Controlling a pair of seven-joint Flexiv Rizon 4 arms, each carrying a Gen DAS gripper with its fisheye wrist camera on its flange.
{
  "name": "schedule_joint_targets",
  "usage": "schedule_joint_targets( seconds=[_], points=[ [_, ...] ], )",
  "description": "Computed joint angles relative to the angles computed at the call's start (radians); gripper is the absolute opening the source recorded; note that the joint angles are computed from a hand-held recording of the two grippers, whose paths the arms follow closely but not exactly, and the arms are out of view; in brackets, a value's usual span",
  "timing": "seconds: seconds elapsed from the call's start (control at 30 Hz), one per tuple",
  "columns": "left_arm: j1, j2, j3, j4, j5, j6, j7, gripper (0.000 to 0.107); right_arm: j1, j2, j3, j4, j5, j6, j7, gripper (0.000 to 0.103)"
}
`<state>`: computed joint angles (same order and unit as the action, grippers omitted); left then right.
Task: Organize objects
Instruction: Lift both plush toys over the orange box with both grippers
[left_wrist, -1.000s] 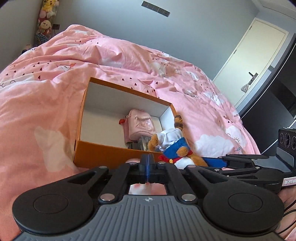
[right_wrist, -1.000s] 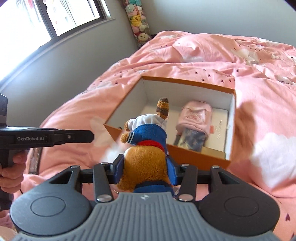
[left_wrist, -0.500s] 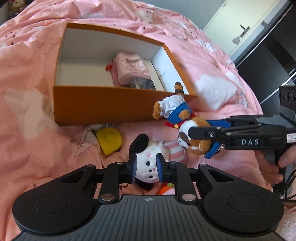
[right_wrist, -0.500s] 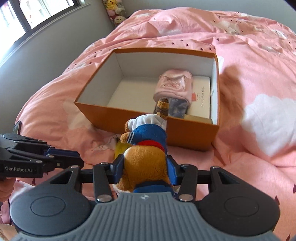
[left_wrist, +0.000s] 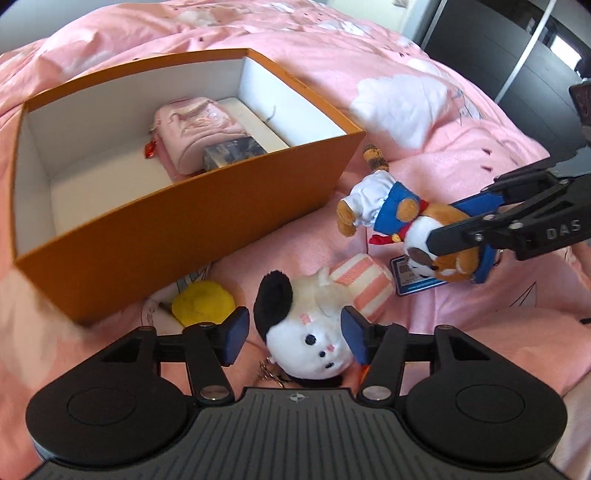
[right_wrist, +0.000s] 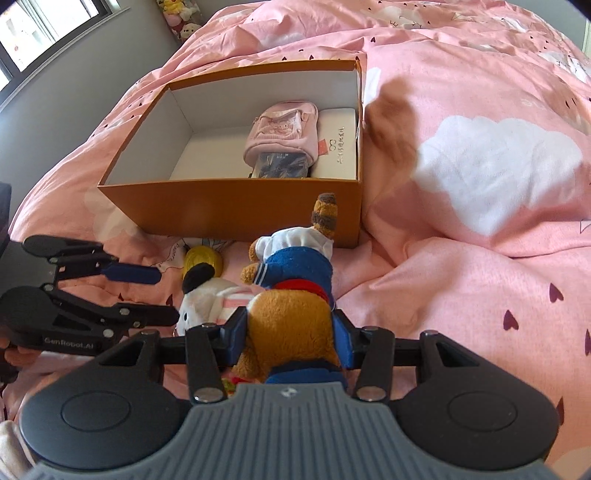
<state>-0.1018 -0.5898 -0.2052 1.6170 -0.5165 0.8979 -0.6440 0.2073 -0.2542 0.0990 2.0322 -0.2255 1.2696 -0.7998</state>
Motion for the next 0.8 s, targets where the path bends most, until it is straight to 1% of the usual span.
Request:
schedule_joint_targets(
  seconds=[0.1,0.13,0.2,0.27,0.37,0.47,0.5,0.57,0.67,0.8],
  points=[
    [-0.004,-0.057,0.009,-0.084,0.045,-0.09,0.006,0.069,0.004,0.002,0.001,0.006,0.002,0.0,0.009,0.05],
    [-0.004,-0.074,0.01,-0.106,0.051,-0.115,0.006,0.071,0.003,0.0,0.004,0.006,0.007,0.002,0.008,0.05],
    [0.004,-0.107,-0.002,-0.143,0.042,-0.163,0.013,0.076,-0.002,-0.01,0.014,-0.005,0.027,-0.004,-0.006,0.05],
    [0.008,-0.133,-0.011,-0.177,0.031,-0.209,0.014,0.077,-0.004,-0.021,0.022,-0.017,0.041,-0.013,-0.024,0.05],
    [-0.004,-0.158,-0.011,-0.215,0.043,-0.252,0.03,0.081,-0.004,-0.033,0.026,-0.029,0.059,-0.029,-0.038,0.05],
    [-0.02,-0.181,-0.008,-0.258,0.069,-0.313,0.048,0.081,-0.002,-0.039,0.021,-0.035,0.065,-0.04,-0.039,0.05],
    [-0.026,-0.185,-0.006,-0.266,0.075,-0.326,0.052,0.079,-0.002,-0.04,0.021,-0.036,0.067,-0.042,-0.04,0.05],
    [-0.037,-0.185,-0.003,-0.269,0.083,-0.334,0.059,0.074,-0.003,-0.042,0.021,-0.037,0.071,-0.044,-0.044,0.05],
    [-0.051,-0.164,0.009,-0.245,0.092,-0.31,0.047,0.071,-0.003,-0.042,0.021,-0.036,0.075,-0.045,-0.046,0.05],
    [-0.058,-0.105,0.02,-0.165,0.082,-0.24,0.003,0.067,-0.003,-0.039,0.02,-0.033,0.077,-0.041,-0.048,0.05]
  ],
)
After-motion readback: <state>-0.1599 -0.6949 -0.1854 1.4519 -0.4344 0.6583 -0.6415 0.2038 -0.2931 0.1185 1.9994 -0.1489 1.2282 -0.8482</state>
